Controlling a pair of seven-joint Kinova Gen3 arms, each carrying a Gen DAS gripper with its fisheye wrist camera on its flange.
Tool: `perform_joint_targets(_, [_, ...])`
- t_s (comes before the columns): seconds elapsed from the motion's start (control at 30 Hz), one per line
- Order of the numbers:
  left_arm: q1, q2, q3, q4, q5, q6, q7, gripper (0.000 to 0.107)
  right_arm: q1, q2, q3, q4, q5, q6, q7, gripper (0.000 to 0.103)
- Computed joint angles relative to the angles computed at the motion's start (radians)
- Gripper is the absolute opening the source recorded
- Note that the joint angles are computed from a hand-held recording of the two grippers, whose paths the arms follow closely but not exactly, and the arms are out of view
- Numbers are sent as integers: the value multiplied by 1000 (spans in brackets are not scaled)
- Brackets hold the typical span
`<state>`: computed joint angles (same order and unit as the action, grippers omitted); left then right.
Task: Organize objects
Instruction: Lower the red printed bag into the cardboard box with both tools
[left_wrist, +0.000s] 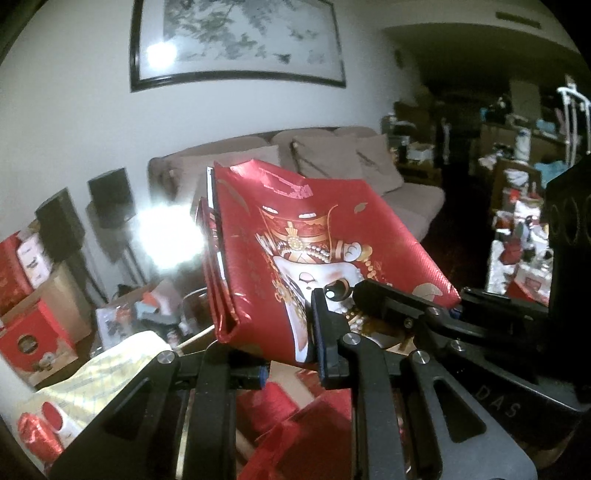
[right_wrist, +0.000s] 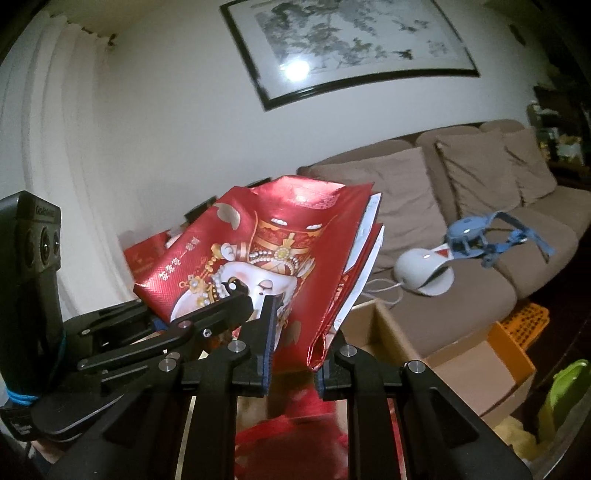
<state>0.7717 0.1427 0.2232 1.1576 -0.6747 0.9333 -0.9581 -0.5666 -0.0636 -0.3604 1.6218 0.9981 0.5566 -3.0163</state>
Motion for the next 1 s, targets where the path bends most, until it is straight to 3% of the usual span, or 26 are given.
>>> perform_joint_targets(0.17, [-17,-15,-9,69,7,-99,63,16,10,-1,5,-1,-22,13,26,17])
perform_joint_targets(0.27, [-65,-21,-3,93,83,-139,8,16,-7,25,3,-34,-39,66,62,17])
perform_joint_targets(0.37, [-91,-17,-1,89,140,-143,-24,17,-36,45,14,-51,-29,99,62,17])
perform_joint_targets(0.57, [-96,-9,-7,96,163,-136,-15,17,-55,62,56,-58,-89,78,112,17])
perform_joint_targets(1.0, [-88,-3,-8,85,163,-86,16,17,-56,65,81,-58,-180,49,196,17])
